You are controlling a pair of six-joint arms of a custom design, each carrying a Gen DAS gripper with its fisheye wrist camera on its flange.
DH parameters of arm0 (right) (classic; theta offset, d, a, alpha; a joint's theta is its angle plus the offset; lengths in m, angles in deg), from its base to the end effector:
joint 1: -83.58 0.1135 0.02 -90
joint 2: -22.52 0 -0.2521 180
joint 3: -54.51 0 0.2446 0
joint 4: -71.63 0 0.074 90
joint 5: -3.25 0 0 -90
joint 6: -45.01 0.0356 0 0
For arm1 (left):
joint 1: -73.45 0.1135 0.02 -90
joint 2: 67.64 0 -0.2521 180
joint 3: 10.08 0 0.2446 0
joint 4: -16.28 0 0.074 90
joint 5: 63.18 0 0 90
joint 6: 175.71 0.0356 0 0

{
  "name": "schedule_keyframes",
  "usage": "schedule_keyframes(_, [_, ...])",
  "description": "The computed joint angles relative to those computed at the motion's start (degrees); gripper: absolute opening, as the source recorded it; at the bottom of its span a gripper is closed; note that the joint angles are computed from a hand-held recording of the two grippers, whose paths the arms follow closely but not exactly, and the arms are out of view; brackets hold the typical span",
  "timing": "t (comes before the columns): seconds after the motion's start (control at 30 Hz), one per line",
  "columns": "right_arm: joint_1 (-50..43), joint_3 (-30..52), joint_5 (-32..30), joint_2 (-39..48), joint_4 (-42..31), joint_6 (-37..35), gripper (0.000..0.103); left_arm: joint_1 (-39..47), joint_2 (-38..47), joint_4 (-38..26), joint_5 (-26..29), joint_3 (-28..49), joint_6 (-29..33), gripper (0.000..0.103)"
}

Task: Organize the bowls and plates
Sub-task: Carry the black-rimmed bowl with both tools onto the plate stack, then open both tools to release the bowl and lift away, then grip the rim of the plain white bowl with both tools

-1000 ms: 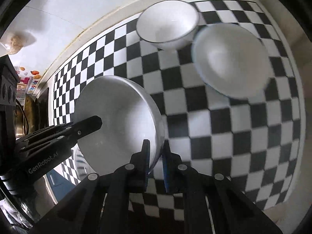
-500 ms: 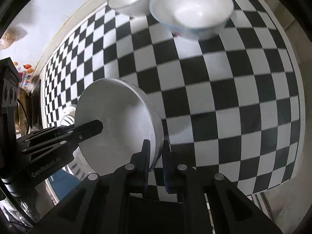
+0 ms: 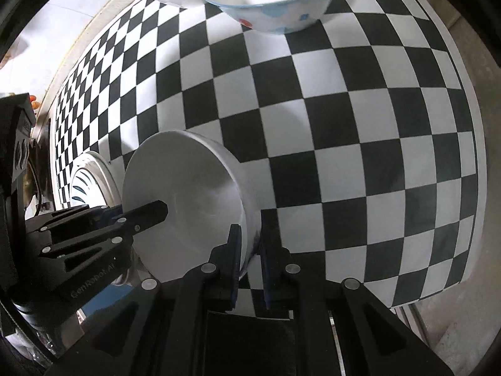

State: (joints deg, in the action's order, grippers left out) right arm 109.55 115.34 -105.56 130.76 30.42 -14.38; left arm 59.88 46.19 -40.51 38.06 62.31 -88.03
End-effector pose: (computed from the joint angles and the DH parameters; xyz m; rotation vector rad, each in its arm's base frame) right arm 0.2350 0.1273 0.0652 -0.1144 -2.9714 -0.4507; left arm 0.2799 -0.0747 0.0744 -0.2694 -2.9493 0.2592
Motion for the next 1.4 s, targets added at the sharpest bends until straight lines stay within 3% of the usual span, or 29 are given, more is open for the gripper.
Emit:
schedule_keyframes(0.53, [-2.9, -0.5, -1.8, 4.0, 1.0, -2.2, 0.013, -3.3, 1.7, 1.3, -1.1, -0.7, -1.9, 0.013])
schedule_keyframes(0.67, [-5.8, 0.6, -4.4, 4.3, -1.7, -5.6, 0.015, -3.2, -3.6, -0.2, -4.0, -1.8, -2.8, 0.018])
schedule_keyframes(0.77, [-8.1, 0.2, -3.8, -0.8, -4.4, -8.0, 0.028, -2.1, -10.6, -1.9, -6.1, -2.6, -2.8, 0.022])
schedule_keyframes(0.83, [-9.1, 1.4, -2.1, -4.7, -7.5, -9.8, 0.051, -1.9, -14.4, -2.4, -8.9, -2.0, -2.8, 0.028])
schedule_keyframes(0.93, [-11.1, 4.9, -1.3, -9.3, -10.2, -10.9, 0.061, -0.4, -15.9, -2.4, -10.1, 1.9, -3.0, 0.032])
schedule_keyframes(1.03, [-12.5, 11.2, -0.6, -9.3, -10.2, -11.7, 0.071, 2.6, -9.3, -3.5, -9.8, 11.9, -2.6, 0.032])
schedule_keyframes(1.17, [-12.3, 25.5, 4.2, 0.1, -11.2, -14.4, 0.071, 5.0, 2.7, -4.4, -10.3, 26.8, -3.0, 0.032])
schedule_keyframes(1.27, [-13.1, 42.6, 5.0, 13.0, -16.7, -16.3, 0.071, 7.1, 15.5, -10.4, -7.4, 43.0, -3.4, 0.032])
schedule_keyframes(1.4, [-13.2, 71.4, 5.3, 34.8, -28.0, -16.6, 0.071, 9.1, 32.4, -19.9, -1.8, 65.4, -4.5, 0.032])
